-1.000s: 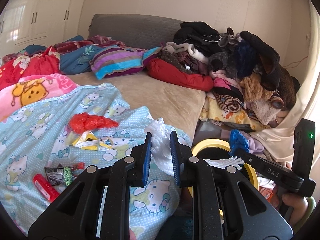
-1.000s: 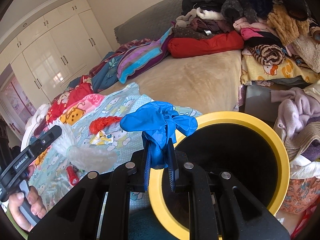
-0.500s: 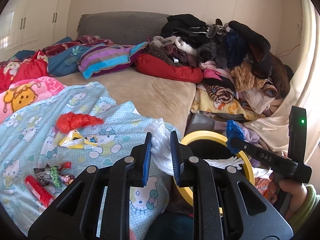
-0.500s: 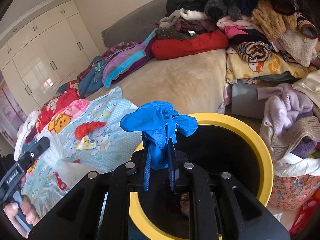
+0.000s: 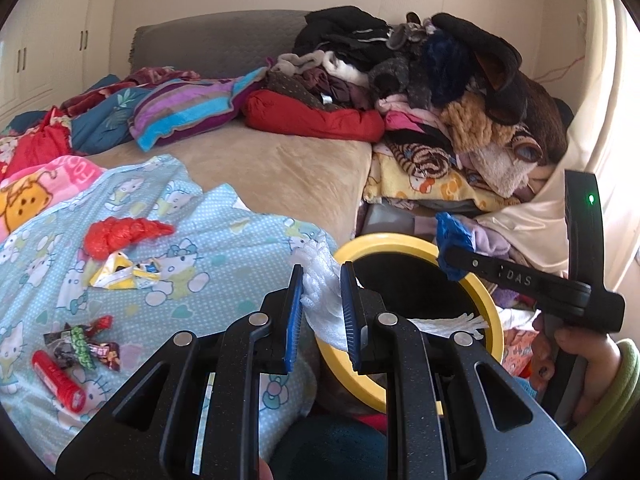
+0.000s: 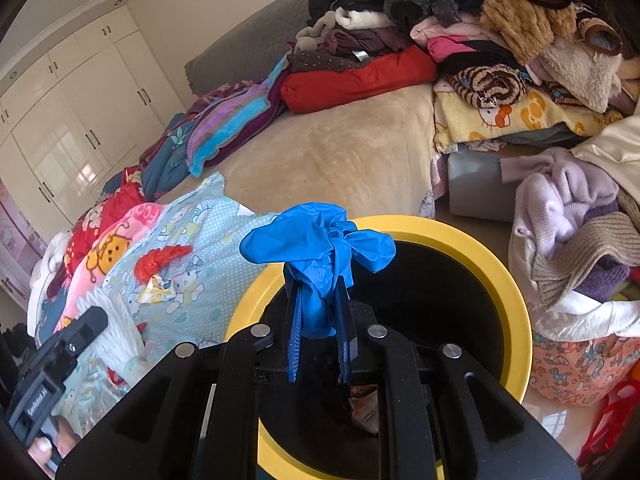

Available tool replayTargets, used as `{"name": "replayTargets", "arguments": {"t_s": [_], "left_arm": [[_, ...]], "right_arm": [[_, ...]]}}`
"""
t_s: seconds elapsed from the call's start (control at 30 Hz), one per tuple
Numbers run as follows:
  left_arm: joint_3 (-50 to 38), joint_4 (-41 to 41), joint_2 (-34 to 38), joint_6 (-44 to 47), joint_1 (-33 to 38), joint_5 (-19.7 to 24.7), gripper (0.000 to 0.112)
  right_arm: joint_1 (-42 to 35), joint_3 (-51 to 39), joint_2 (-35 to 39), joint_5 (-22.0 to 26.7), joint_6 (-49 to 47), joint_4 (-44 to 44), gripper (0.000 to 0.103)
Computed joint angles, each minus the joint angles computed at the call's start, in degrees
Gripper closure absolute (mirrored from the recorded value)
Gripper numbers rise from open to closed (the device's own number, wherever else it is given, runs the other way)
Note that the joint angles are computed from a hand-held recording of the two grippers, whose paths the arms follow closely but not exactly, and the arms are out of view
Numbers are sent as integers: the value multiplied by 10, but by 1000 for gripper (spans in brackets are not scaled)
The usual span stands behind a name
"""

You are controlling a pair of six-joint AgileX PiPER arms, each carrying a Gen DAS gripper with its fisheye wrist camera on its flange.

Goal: Collect trash
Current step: 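Carry the blue glove and white bag over the yellow bin with both tools, then open both tools and drop the glove and bag into the bin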

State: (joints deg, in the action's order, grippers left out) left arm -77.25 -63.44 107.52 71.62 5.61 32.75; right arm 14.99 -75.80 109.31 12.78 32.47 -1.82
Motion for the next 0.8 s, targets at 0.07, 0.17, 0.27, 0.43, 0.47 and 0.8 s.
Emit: {"name": "replayTargets", "arguments": {"t_s": [0.07,0.17,0.27,0.43,0.47,0.8], "left_arm": [[5,1,2,5,-7,-3,99],[9,6,6,6,-17,-5,99],[10,14,12,7,-28,-6,99],[14,25,22,12,-50,-12,99],[14,26,25,15,-56,-14,99],[8,40,50,-15,-58,-16,46]], "right_arm": [[-3,1,2,1,-9,11,89],[-10,4,4,0,-28,32,89],[-18,7,6,0,-45,53,89],[-30,11,11,3,-83,96,86],[-33,11,12,5,-92,107,86],[-55,11,24,24,-150,188,58]]}}
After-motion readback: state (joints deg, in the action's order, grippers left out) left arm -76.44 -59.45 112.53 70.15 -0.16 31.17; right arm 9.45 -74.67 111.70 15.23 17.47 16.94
